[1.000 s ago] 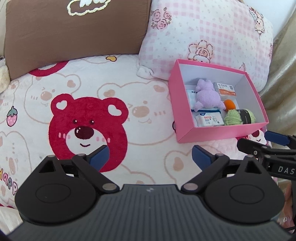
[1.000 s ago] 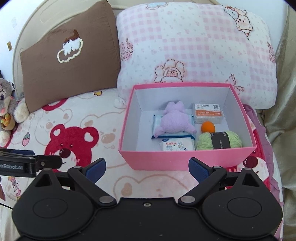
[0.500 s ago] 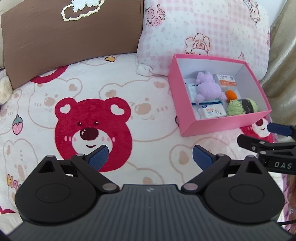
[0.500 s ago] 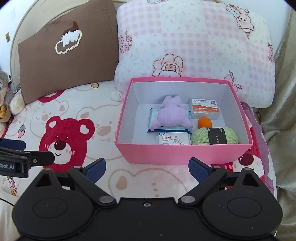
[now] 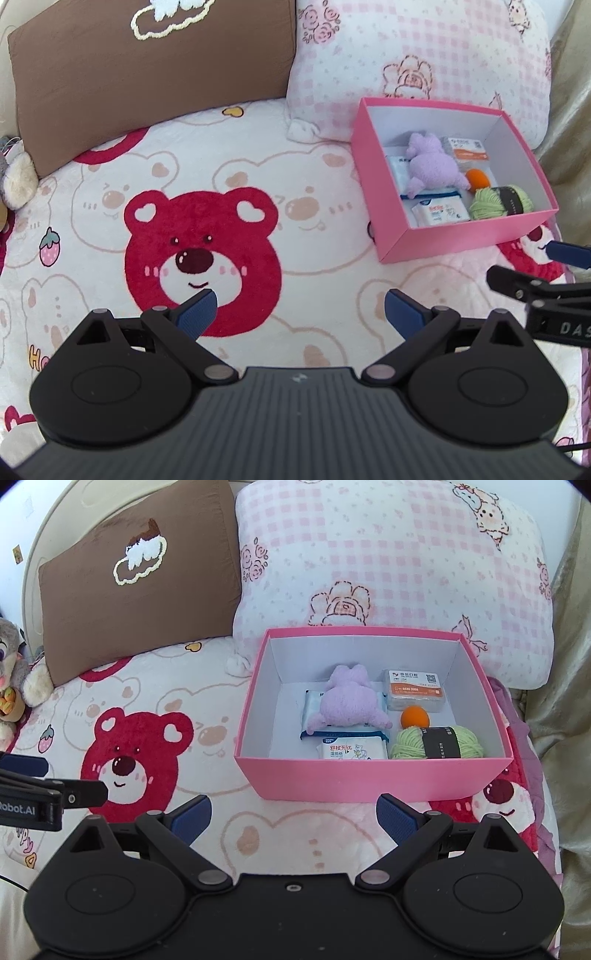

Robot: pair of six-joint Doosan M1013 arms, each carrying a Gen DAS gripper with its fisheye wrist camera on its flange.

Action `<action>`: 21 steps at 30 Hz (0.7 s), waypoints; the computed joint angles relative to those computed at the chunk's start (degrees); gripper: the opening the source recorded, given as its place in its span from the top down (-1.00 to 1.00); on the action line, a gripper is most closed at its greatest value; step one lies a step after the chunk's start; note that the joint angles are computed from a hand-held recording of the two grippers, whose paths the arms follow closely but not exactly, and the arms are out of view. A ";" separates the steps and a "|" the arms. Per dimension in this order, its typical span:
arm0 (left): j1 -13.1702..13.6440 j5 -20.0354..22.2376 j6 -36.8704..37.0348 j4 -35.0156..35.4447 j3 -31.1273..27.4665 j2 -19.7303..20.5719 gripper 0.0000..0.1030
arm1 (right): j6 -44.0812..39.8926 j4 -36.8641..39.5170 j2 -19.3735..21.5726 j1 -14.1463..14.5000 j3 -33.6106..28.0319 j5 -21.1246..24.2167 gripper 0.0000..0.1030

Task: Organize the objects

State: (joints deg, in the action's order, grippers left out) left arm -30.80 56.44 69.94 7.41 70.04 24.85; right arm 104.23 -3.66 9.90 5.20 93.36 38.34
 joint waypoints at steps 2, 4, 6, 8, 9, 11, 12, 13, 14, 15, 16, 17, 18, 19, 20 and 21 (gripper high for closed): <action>0.19 0.57 0.00 -0.67 -0.22 0.24 -0.91 | 1.53 -1.18 -0.04 0.09 0.11 -0.60 -0.90; 0.29 0.80 0.28 -1.11 -0.32 0.48 -0.91 | 1.92 -1.76 0.13 0.13 -0.12 -0.22 -0.90; 0.21 1.53 0.39 -0.96 -0.58 0.87 -0.91 | 2.29 -2.14 0.25 0.19 -0.20 0.09 -0.90; 0.15 2.05 0.59 -1.25 -0.79 1.15 -0.91 | 2.45 -2.58 0.44 0.28 -0.37 0.68 -0.90; 0.19 2.25 0.53 -1.50 -0.88 1.25 -0.91 | 2.67 -2.89 0.47 0.35 -0.37 0.85 -0.90; 0.22 2.30 0.18 -1.67 -0.94 1.32 -0.91 | 3.04 -3.19 0.45 0.40 -0.39 1.15 -0.90; 0.26 2.39 0.02 -1.75 -0.99 1.33 -0.91 | 2.93 -2.93 0.48 0.36 -0.48 1.40 -0.90; 0.29 2.50 -0.15 -1.80 -1.05 1.32 -0.91 | 2.69 -2.33 0.49 0.27 -0.55 1.65 -0.90; 0.29 2.54 -0.24 -1.77 -1.09 1.31 -0.91 | 2.34 -1.64 0.49 0.14 -0.61 1.89 -0.90; 0.30 2.57 -0.31 -1.69 -1.13 1.28 -0.91 | 1.74 -0.87 0.48 -0.02 -0.66 2.18 -0.90; 0.28 2.58 -0.41 -1.57 -1.17 1.25 -0.91 | 0.58 0.41 0.54 -0.22 -0.76 2.59 -0.90; 0.28 2.51 -0.48 -1.51 -1.14 1.18 -0.91 | -0.47 1.44 0.62 -0.41 -0.86 3.00 -0.90; 0.29 2.51 -0.51 -1.52 -1.14 1.15 -0.91 | -0.43 1.15 0.69 -0.39 -0.94 3.27 -0.90; 0.35 2.50 -0.36 -1.65 -1.17 1.14 -0.91 | 0.04 0.18 0.75 -0.28 -0.99 3.50 -0.90; 0.38 2.41 0.00 -1.85 -1.14 1.12 -0.91 | 0.25 -0.57 0.80 -0.20 -1.04 3.72 -0.90; 0.39 2.43 0.24 -1.88 -1.17 1.15 -0.91 | 0.40 -1.03 0.83 -0.18 -1.08 3.90 -0.90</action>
State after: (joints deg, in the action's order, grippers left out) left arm -30.42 58.87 70.18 5.53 68.87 26.00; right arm 104.63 -4.69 10.73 5.02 92.28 42.23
